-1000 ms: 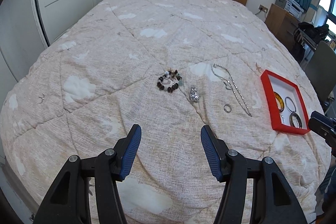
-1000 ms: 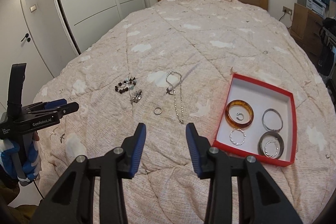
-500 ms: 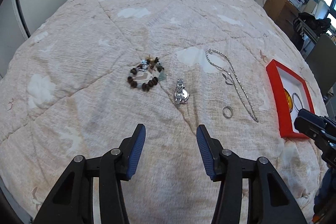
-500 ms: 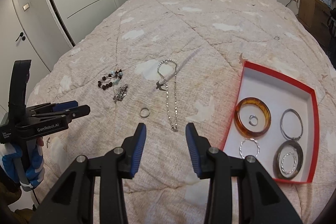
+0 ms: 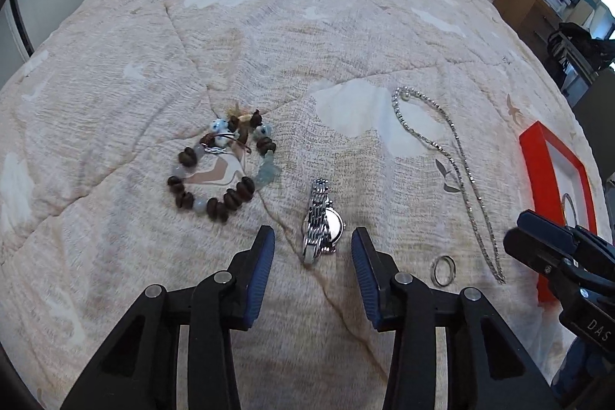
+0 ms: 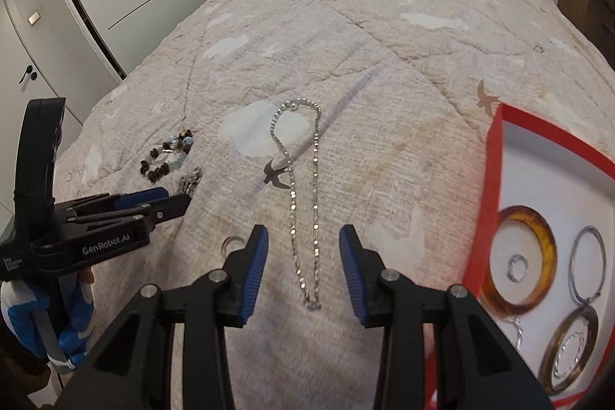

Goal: Organize jewelry
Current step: 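Move the left tool to the silver watch while the right tool approaches the chain necklace, then grasp the silver watch with the left tool while the right tool grasps the chain necklace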

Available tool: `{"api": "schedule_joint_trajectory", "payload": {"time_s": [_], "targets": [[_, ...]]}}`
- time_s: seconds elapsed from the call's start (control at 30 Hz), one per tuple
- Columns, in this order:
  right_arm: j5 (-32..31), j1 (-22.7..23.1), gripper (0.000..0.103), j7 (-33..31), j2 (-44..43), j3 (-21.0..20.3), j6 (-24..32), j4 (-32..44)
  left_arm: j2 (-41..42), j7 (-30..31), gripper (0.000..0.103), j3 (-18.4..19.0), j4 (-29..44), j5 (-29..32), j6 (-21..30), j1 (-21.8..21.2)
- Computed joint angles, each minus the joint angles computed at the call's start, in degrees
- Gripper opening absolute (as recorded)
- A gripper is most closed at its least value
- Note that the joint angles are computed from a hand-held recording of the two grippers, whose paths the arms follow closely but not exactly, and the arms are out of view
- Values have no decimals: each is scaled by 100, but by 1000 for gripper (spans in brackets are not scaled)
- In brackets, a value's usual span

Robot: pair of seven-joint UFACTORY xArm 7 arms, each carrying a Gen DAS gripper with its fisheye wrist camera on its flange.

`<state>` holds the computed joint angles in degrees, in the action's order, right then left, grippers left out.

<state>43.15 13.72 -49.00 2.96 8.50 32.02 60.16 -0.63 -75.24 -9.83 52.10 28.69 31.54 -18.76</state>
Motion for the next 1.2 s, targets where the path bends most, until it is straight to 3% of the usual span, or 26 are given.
{"api": "schedule_joint_trajectory", "payload": {"time_s": [0.27,0.47,0.6,0.87,0.93,1.2], "targets": [[-455,-11,36,338,651,148,-9,517,296,66,38,125,86,61,-187,-7],[-1219,85,15,875,899,224,-330,596,320,61,30,192,49,142,-284,-24],[-1362,0,3,965,879,292,-321,571,267,60,25,190,5,212,-277,-33],[-877,-106,2,604,337,304,-282,104,-86,-36,22,24,-169,269,-127,-41],[-693,-85,2,483,149,254,-245,-13,-221,6,18,-24,-237,180,-120,-30],[-99,125,2,40,-650,-62,-96,-361,-636,-46,17,-326,-327,105,178,-10]]}}
